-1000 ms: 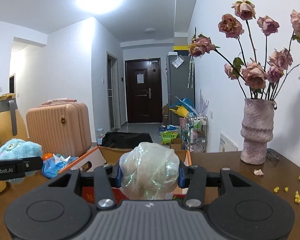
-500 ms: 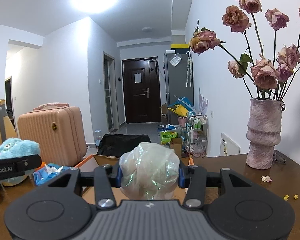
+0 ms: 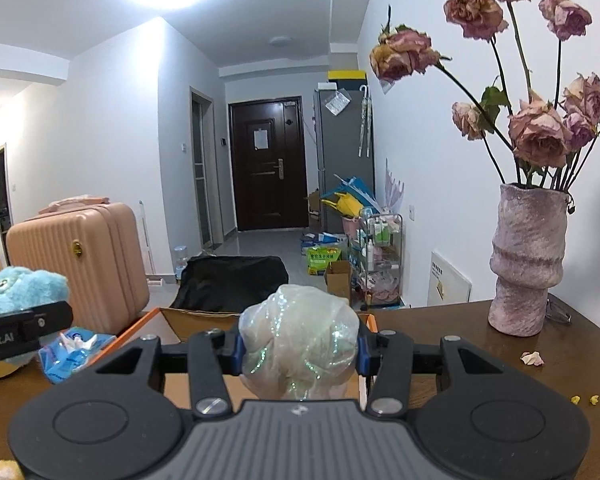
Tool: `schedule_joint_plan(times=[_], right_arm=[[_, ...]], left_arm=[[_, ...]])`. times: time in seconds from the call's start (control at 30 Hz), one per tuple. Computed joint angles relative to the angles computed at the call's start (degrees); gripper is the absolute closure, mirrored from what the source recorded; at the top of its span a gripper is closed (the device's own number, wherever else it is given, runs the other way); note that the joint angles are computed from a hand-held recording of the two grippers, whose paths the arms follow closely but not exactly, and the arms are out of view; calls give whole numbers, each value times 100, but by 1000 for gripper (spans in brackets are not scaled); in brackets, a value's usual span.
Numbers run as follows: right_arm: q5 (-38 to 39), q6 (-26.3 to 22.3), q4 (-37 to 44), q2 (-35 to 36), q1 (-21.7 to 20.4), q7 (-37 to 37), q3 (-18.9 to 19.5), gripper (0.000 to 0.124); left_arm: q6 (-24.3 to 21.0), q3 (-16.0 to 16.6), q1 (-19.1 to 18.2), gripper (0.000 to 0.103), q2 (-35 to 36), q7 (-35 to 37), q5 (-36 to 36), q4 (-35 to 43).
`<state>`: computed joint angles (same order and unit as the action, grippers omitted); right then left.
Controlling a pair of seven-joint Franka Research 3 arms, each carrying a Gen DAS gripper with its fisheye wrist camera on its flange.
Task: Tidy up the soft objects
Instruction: 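Carry the mesh sponge and blue plush in both tools over the cardboard box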
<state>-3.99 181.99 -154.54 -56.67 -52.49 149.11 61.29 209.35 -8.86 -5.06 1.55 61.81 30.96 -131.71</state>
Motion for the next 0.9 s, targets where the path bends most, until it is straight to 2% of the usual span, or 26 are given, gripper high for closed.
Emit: schedule_joint_plan(times=[0.23, 0.53, 0.8, 0.9], right_arm=[[-136, -91, 273, 396, -279, -135, 62, 77], [-432, -414, 716, 967, -687, -271, 248, 77], [-852, -719, 1206, 1494, -1179, -310, 639, 77], [-977, -785, 1352, 1642, -1374, -282, 808, 77]], left_arm=[[-229, -42, -11, 26, 264, -118, -7, 372], [-477, -101, -120, 26, 606, 126, -274, 831], [-849, -66, -378, 26, 931, 548, -688, 1260], [-1010, -161, -315, 26, 1086, 526, -618, 1470]])
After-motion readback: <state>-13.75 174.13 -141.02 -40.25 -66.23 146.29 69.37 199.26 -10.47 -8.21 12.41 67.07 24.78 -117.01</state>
